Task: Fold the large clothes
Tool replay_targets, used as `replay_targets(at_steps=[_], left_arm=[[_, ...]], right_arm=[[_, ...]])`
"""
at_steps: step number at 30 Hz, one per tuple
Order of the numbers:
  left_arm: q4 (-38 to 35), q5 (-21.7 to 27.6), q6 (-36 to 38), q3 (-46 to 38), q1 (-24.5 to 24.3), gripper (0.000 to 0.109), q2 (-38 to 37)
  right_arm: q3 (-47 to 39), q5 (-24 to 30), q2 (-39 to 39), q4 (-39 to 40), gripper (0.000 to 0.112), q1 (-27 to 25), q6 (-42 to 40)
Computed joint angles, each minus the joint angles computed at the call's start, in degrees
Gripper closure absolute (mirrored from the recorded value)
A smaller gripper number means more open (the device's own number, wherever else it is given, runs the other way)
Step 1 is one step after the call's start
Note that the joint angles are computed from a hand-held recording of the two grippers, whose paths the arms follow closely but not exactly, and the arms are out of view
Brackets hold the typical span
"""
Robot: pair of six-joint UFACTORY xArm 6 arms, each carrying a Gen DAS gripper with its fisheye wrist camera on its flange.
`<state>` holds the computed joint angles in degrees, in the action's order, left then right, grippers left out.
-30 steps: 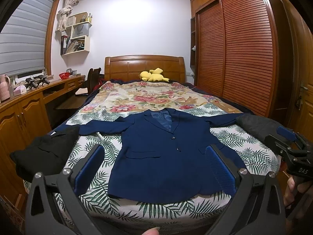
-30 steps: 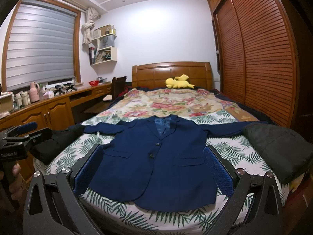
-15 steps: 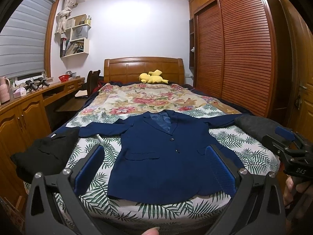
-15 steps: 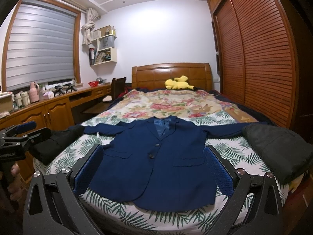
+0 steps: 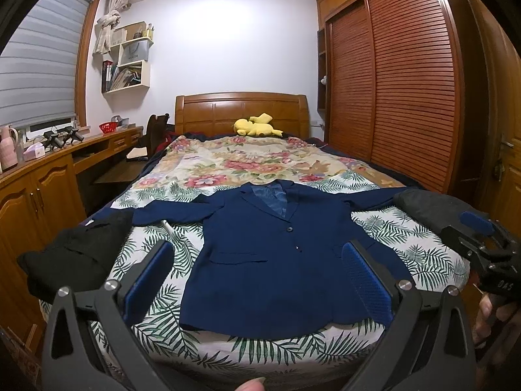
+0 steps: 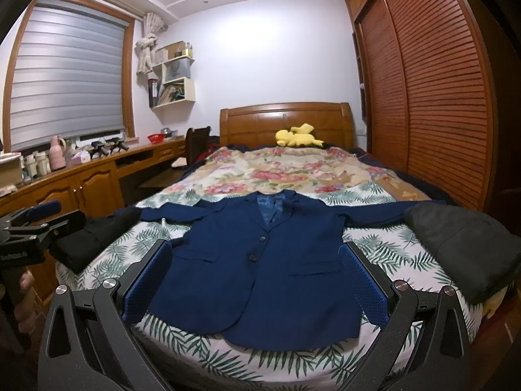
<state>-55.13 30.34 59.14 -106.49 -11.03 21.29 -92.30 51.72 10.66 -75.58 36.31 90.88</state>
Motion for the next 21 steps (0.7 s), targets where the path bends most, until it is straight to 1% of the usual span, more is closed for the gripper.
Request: replay_targets(at_steps=[5,12,18,21], left_arm=[[2.9,0.7,-3.2,-2.4,0.2,0.006,2.8],[6.7,1.6,-6.8,-6.4,0.6,0.006,7.4],[10.7,4.0,-11.2,-13.8,1.3,0.006,13.7],[14.6,4.5,-14.0,-18.7,1.2,0.006,17.6]], right_arm=[[0.0,-0.5,0.5,0.9,0.009,-0.3,0.0],[0.4,-3.6,1.8,1.8,0.009,-2.5,0.0],[-3.6,-7.8,6.4,2.4,0.009,-5.6,-1.6],[-7.5,-11.0,10.0,3.3,0.009,-7.7,-3.4]])
